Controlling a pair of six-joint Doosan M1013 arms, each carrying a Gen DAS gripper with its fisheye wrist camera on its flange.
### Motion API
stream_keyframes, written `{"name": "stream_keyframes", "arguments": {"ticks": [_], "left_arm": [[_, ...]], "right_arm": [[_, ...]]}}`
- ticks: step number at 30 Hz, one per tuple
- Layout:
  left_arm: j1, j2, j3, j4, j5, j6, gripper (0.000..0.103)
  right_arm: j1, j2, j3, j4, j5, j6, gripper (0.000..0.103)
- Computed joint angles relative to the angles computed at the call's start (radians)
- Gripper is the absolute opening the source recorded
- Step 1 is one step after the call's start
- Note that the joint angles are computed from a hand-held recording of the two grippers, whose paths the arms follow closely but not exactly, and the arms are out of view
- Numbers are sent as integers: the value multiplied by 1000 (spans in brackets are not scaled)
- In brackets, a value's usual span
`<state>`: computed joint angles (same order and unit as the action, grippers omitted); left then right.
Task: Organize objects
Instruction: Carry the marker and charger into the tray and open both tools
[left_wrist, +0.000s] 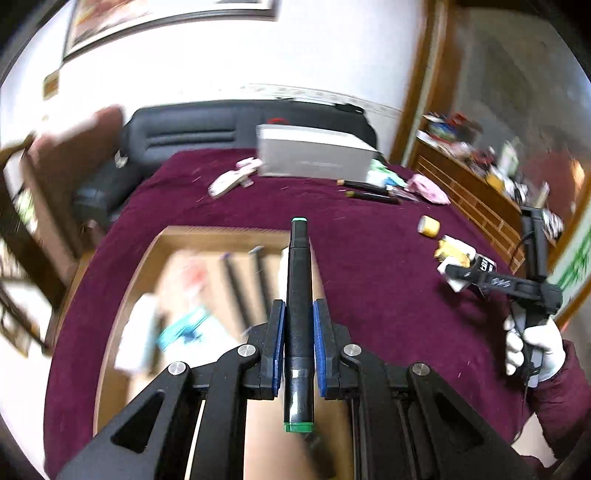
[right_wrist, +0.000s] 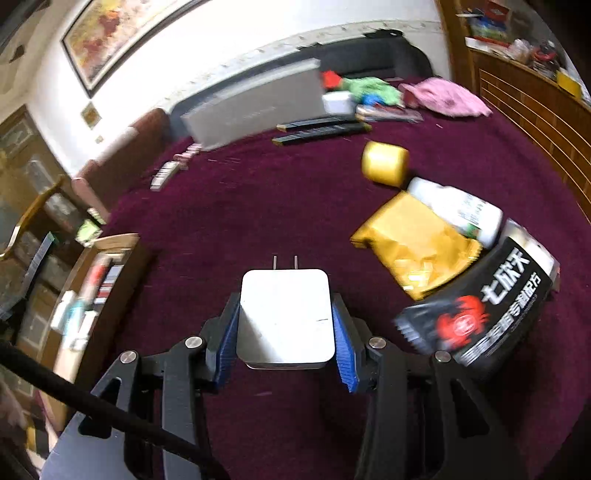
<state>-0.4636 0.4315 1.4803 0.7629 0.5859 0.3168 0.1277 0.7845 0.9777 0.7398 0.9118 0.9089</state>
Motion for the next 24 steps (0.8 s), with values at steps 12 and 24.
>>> {"name": "stream_keyframes", "arguments": {"ticks": [12,24], "left_arm": [[26,-25,127,-63,21,-126,12],[55,0,130,-132,18,-203,13]], "right_arm": [[102,-12,-30,79,240,-86,44],[209,99,-201,-20,363,47,44]]}}
